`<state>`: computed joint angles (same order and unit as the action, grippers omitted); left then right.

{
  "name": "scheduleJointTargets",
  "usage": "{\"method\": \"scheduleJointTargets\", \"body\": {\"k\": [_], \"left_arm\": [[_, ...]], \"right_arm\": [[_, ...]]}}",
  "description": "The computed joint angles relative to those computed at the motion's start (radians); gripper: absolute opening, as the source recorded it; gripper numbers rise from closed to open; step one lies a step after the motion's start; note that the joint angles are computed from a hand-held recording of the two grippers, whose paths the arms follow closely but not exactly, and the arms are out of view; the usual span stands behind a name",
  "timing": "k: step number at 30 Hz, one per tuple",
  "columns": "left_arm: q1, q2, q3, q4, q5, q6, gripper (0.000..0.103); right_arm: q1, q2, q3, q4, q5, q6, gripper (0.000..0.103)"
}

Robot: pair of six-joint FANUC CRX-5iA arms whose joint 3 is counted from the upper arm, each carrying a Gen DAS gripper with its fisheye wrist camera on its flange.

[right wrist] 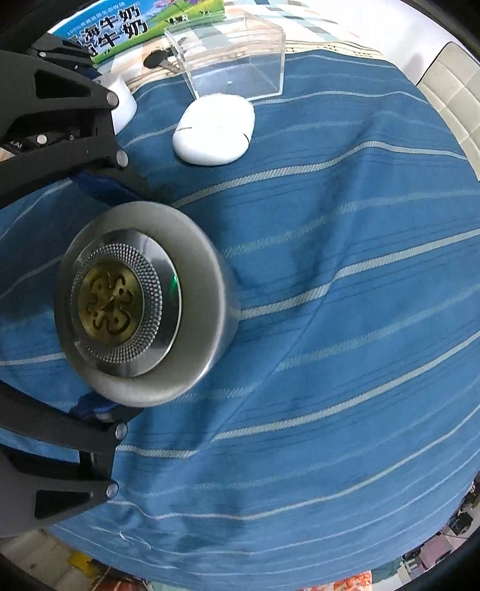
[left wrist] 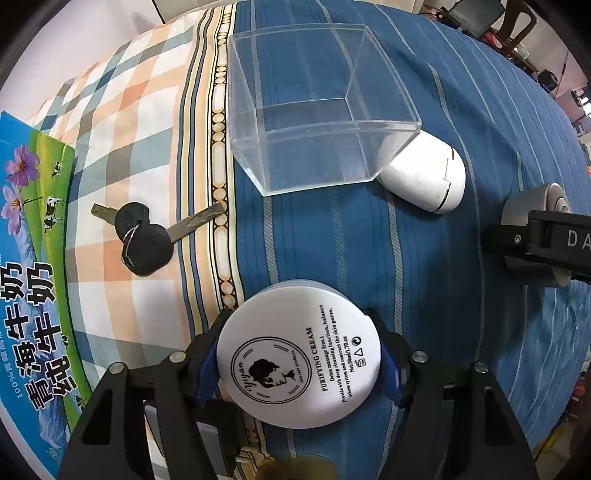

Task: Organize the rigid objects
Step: 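Carry the cream jar and silver tin with both grippers over the blue box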

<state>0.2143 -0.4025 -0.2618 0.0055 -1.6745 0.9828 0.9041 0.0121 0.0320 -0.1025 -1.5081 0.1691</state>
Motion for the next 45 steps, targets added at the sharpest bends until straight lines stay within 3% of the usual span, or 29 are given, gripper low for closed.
{"method": "scheduleJointTargets", "body": {"k": [1,6,10,19,24,29,35,45], "left_arm": [[-0.004,0.012,0.015,-0.003,0.000,0.003,0.067],[-0.049,0.047,0.028,-0.016,0.028,0.036,0.067],[-0.044,0.036,0.039,-0.021,0.008,0.021,0.066],[-0.078,0.105,0.192,-0.008,-0.033,0.042,0.066],[-0.063,0.071,0.225,0.017,-0.063,0.024,0.066],[-0.018,0.023,0.272,0.050,-0.097,-0.021,0.066],[0.100,-0.009,0.345,0.122,-0.163,-0.091,0.066],[0.396,0.015,0.441,0.263,-0.191,-0.269,0.066]], "right_arm": [[0.003,-0.001,0.000,0.006,-0.004,-0.004,0.074],[0.021,-0.024,-0.020,0.024,0.002,-0.021,0.073],[0.050,-0.044,-0.034,0.038,-0.004,-0.050,0.073],[0.156,-0.101,-0.048,0.082,-0.018,-0.134,0.073],[0.236,-0.134,-0.040,0.121,-0.042,-0.200,0.073],[0.324,-0.181,-0.031,0.161,-0.066,-0.269,0.073],[0.390,-0.194,0.042,0.230,-0.133,-0.295,0.073],[0.424,-0.081,0.266,0.326,-0.173,-0.219,0.073]]}}
